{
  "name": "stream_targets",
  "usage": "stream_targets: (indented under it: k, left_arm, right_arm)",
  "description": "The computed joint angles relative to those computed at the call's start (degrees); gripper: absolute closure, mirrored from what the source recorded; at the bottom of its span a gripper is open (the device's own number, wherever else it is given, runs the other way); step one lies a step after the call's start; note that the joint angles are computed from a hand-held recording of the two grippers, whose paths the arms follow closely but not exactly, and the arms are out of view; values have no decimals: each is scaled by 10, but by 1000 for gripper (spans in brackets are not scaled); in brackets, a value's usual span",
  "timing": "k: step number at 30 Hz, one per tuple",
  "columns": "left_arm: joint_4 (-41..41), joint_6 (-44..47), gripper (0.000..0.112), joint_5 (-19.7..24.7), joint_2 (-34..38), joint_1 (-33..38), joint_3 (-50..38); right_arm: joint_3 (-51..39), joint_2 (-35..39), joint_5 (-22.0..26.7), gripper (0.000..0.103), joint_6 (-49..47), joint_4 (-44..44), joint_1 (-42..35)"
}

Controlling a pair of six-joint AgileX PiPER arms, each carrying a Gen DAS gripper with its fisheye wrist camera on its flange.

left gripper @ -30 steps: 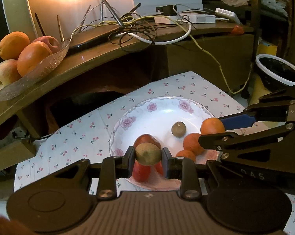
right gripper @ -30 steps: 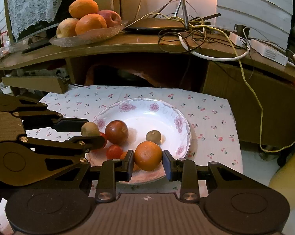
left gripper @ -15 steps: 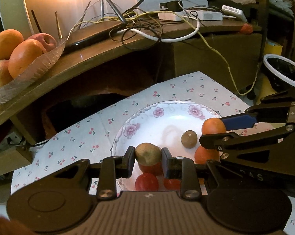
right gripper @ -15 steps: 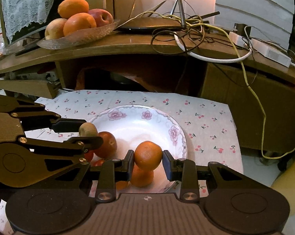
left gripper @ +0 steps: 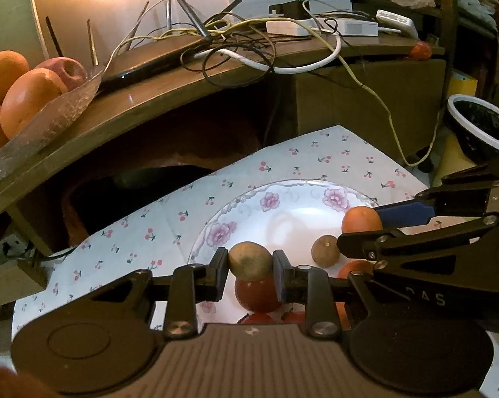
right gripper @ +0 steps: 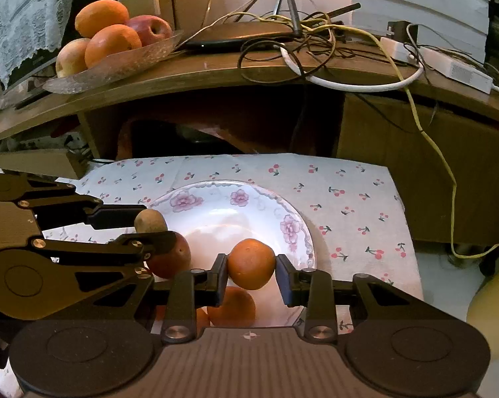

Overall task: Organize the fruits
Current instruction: 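Carry the tan fruit and tangerine in both tools over the white plate, then open the left tool over the plate while the right tool releases the tangerine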

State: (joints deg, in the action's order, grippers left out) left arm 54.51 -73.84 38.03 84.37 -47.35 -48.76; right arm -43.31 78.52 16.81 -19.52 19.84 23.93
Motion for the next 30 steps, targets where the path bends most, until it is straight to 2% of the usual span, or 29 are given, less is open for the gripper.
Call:
stream_targets:
  k: [10, 13, 17, 24, 28, 30]
  left_arm:
    - [12, -10, 79, -34, 4, 28, 4]
    - [15, -6, 79, -39, 8, 32, 2]
    - [25, -8, 79, -53, 11, 41, 4]
    - [13, 5, 78, -93, 22, 60, 0]
    - [21, 0, 77, -100, 30, 63, -2]
    - [19, -1, 77, -102, 29, 67, -1]
  right_arm:
    - [-7, 14, -5, 69, -11, 25, -6]
    - [-6, 18, -2, 69, -40, 46, -8]
    - [2, 18, -17, 69, 10, -16, 10]
    - [1, 24, -12, 69, -42, 34, 3]
    - [9, 19, -32, 68, 2, -25, 26]
    - [11, 21, -35, 67, -16, -4, 24]
